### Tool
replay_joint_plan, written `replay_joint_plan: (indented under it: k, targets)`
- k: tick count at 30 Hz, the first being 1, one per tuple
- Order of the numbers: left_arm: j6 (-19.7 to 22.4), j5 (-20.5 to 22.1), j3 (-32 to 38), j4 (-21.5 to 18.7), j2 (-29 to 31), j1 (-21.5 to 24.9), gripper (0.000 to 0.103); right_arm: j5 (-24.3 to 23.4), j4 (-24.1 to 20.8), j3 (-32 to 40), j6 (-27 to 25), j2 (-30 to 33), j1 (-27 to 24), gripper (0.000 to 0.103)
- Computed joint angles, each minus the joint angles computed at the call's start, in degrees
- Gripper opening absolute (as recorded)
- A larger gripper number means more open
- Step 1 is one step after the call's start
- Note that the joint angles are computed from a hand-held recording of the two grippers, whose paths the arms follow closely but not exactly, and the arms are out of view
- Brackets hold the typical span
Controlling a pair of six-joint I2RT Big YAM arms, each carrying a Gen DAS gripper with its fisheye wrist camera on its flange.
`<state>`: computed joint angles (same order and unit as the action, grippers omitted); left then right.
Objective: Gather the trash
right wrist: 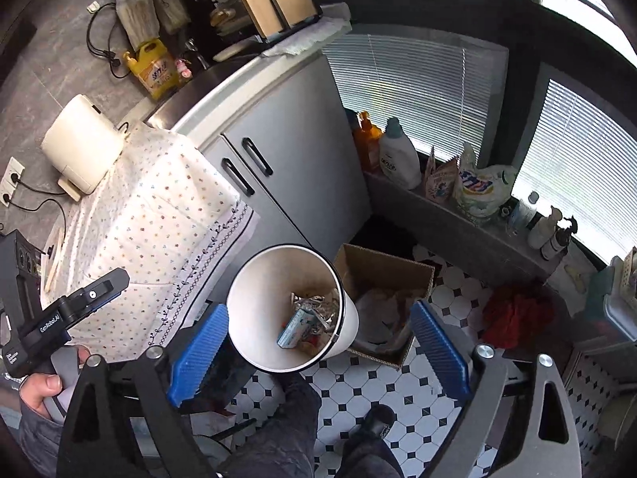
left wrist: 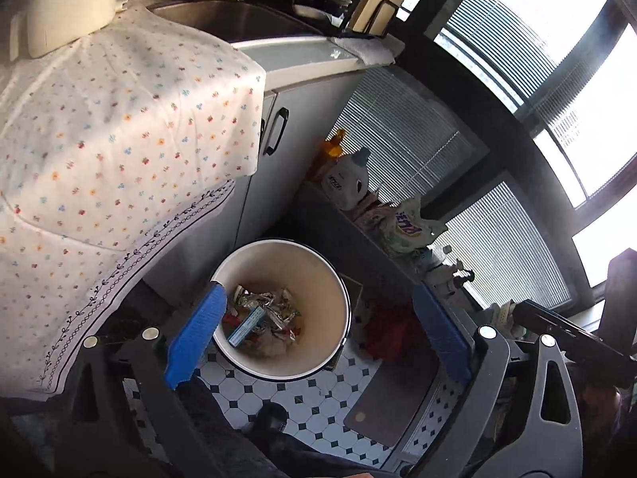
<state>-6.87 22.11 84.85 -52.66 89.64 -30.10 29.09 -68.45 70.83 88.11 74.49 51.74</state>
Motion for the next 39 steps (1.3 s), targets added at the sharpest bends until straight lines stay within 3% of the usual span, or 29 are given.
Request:
replay_joint_plan:
  k: [15, 30, 39]
  targets:
    - [-2.51, -5.00, -0.62, -1.31, -12.93, 1.32, 0.097, 3.93, -4.62, 14.92, -11.80, 2.95, 2.53, 0.095]
    - [3.80, -3.39, -1.68, -0.60, -21.16, 8.93, 0.097, 15.02, -12.54, 31.81, -12.53, 13.91, 8.62, 0.095]
    - [7.53, -1.17, -4.75, -1.43, -26.35, 15.13, 0.097, 18.18, -18.13, 41.26, -7.35, 20.78, 12.55, 0.095]
